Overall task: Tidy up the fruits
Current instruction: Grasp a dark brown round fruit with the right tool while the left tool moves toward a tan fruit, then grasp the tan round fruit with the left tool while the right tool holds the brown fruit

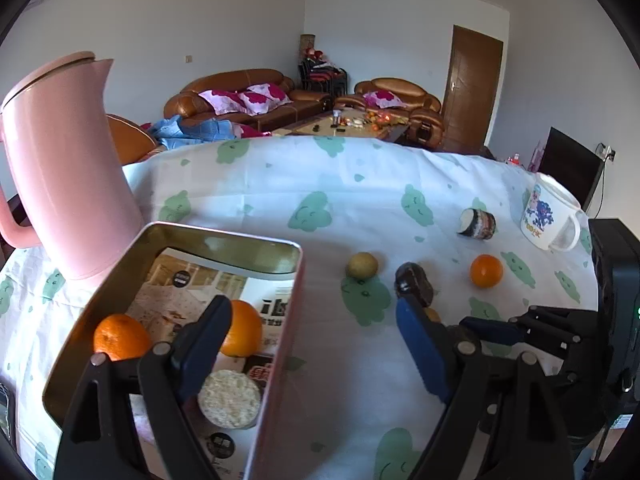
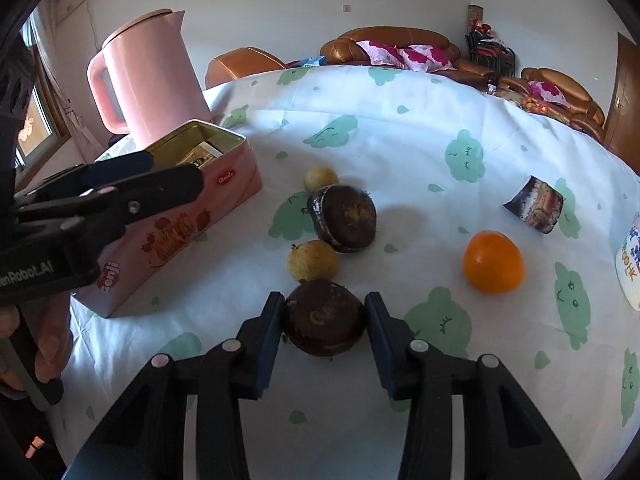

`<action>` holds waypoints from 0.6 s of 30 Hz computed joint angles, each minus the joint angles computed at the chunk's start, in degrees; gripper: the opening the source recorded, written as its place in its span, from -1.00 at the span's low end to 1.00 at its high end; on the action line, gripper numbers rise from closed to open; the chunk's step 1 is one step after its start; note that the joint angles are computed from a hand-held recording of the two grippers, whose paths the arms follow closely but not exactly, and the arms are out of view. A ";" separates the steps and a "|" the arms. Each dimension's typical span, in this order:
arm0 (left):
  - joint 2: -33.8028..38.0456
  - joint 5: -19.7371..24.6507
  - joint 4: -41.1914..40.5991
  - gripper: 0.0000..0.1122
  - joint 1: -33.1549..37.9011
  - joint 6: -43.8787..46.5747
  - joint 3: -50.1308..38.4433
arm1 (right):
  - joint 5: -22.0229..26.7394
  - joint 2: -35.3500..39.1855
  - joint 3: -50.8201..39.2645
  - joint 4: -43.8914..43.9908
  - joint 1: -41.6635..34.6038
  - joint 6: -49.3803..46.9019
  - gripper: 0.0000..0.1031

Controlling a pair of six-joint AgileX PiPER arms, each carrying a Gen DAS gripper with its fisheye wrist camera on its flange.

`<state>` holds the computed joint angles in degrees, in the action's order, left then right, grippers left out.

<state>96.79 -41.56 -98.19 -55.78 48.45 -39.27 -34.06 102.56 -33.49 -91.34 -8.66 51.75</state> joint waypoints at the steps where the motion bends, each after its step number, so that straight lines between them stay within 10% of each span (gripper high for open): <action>1: 0.23 0.52 0.07 0.52 0.11 0.34 -0.34 | -0.75 -0.22 0.21 -0.03 -0.82 -0.26 -0.16; 18: 11.59 19.46 2.89 -0.05 5.78 5.03 -10.95 | 0.22 -0.13 -2.20 6.48 -10.36 -0.04 -0.16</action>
<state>108.38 -22.10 -95.30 -50.00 53.48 -50.23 -33.84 102.43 -35.69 -84.85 -19.02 51.70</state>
